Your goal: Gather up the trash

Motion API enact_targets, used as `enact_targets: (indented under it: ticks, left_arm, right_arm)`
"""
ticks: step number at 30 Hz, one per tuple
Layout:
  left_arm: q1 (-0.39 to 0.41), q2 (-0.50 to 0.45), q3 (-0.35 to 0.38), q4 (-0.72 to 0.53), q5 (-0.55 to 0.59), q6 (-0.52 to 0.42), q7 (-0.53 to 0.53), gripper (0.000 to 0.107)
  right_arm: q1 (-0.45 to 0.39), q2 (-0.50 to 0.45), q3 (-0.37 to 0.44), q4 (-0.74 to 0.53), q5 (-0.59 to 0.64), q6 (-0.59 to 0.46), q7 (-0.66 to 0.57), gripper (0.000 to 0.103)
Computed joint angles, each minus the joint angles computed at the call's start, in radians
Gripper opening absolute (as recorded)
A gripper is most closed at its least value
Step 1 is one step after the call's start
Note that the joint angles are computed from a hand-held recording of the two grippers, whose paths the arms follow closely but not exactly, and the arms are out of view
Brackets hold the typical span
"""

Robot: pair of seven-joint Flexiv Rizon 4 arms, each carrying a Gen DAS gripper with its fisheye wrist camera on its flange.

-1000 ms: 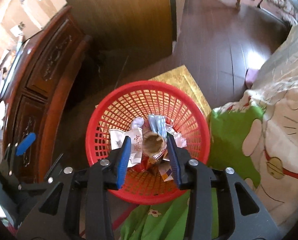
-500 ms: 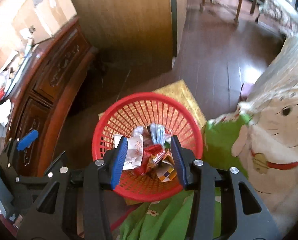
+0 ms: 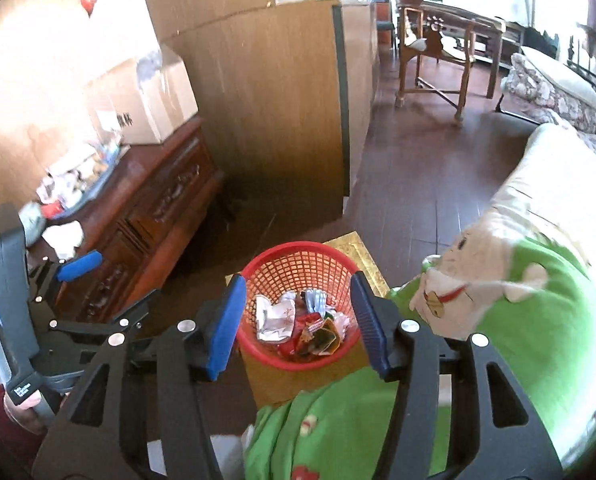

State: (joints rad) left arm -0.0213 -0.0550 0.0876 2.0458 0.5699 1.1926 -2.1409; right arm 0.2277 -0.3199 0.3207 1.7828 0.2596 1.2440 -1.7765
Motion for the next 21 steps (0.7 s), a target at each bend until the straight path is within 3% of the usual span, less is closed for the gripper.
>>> enact_targets:
  ticks: [4, 8, 11, 21]
  left_arm:
    - [-0.021, 0.06, -0.023, -0.002, 0.034, -0.07, -0.013, 0.097]
    - [-0.01, 0.098, -0.049, 0.007, 0.061, -0.086, -0.018, 0.097]
    - [-0.007, 0.1, -0.068, 0.004, 0.062, -0.089, -0.016, 0.097]
    - [-0.009, 0.007, -0.045, 0.025, -0.045, -0.052, 0.039, 0.097]
  right_arm:
    - [-0.039, 0.062, 0.027, 0.023, 0.076, -0.005, -0.054, 0.055]
    - [-0.024, 0.12, 0.003, 0.068, 0.109, 0.036, -0.069, 0.071]
    - [0.022, 0.14, -0.045, 0.127, 0.023, 0.07, 0.009, 0.083]
    - [0.049, 0.066, -0.085, 0.088, -0.128, -0.154, 0.138, 0.085]
